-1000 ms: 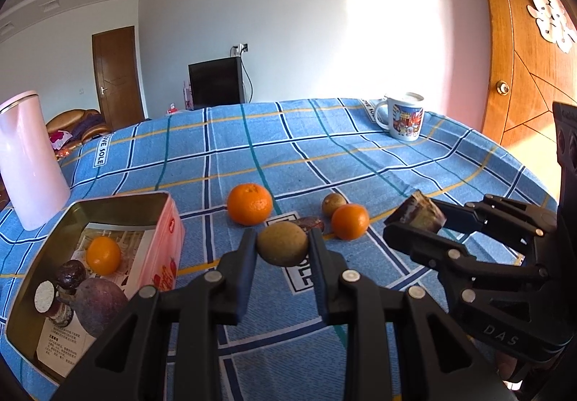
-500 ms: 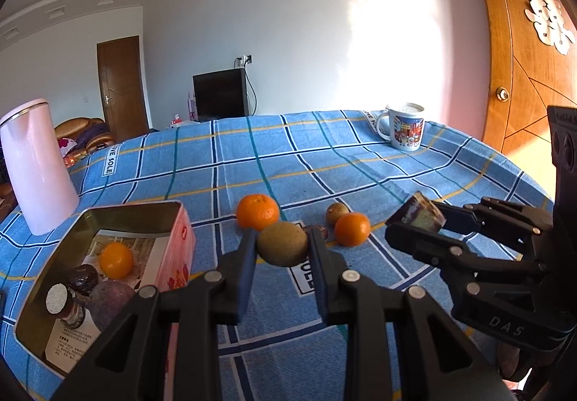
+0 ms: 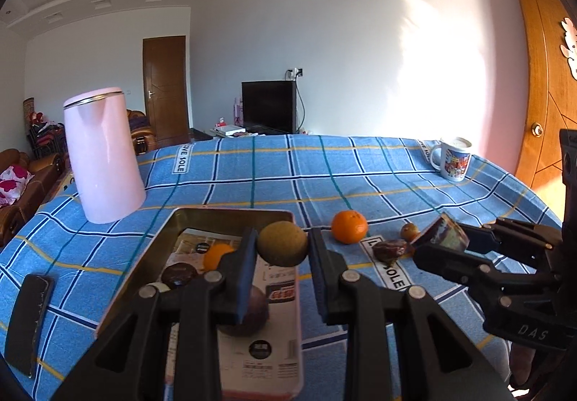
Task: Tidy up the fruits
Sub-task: 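Carry the jar and kiwi toward the tin box with both grippers, then lower the jar and kiwi into the tin and open both grippers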
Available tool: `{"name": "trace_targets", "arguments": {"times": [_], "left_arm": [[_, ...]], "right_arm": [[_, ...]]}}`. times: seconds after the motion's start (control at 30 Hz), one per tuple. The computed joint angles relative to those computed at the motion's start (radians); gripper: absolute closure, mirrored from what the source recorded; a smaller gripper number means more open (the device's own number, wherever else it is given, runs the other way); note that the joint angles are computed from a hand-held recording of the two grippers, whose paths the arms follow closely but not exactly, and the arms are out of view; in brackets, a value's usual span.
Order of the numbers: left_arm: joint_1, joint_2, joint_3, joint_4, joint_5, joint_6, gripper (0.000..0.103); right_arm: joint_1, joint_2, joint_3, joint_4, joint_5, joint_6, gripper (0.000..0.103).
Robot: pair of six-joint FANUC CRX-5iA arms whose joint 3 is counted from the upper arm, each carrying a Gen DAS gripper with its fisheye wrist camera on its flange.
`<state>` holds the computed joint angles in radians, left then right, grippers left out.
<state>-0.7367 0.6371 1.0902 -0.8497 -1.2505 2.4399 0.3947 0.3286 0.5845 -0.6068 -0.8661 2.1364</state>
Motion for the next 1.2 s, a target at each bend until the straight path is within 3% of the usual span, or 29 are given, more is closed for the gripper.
{"name": "trace_targets", "arguments": {"times": [0.27, 0.53, 1.07, 1.2], "left_arm": [[0.029, -0.086, -0.142, -0.014, -0.060, 0.103, 0.073], [0.046, -0.123, -0.218, 0.006, -0.070, 0.140, 0.073], [0.050, -0.110, -0.208, 0.021, -0.111, 0.127, 0.073], [0.047, -0.110, -0.203, 0.014, -0.113, 0.140, 0.063]], "right_arm": [[0.064, 0.043, 0.072, -0.012, -0.082, 0.036, 0.068], [0.116, 0.096, 0.135, 0.008, -0.150, 0.041, 0.068], [0.160, 0.129, 0.161, 0.059, -0.217, 0.029, 0.067], [0.152, 0.116, 0.145, 0.043, -0.196, 0.027, 0.050]]}}
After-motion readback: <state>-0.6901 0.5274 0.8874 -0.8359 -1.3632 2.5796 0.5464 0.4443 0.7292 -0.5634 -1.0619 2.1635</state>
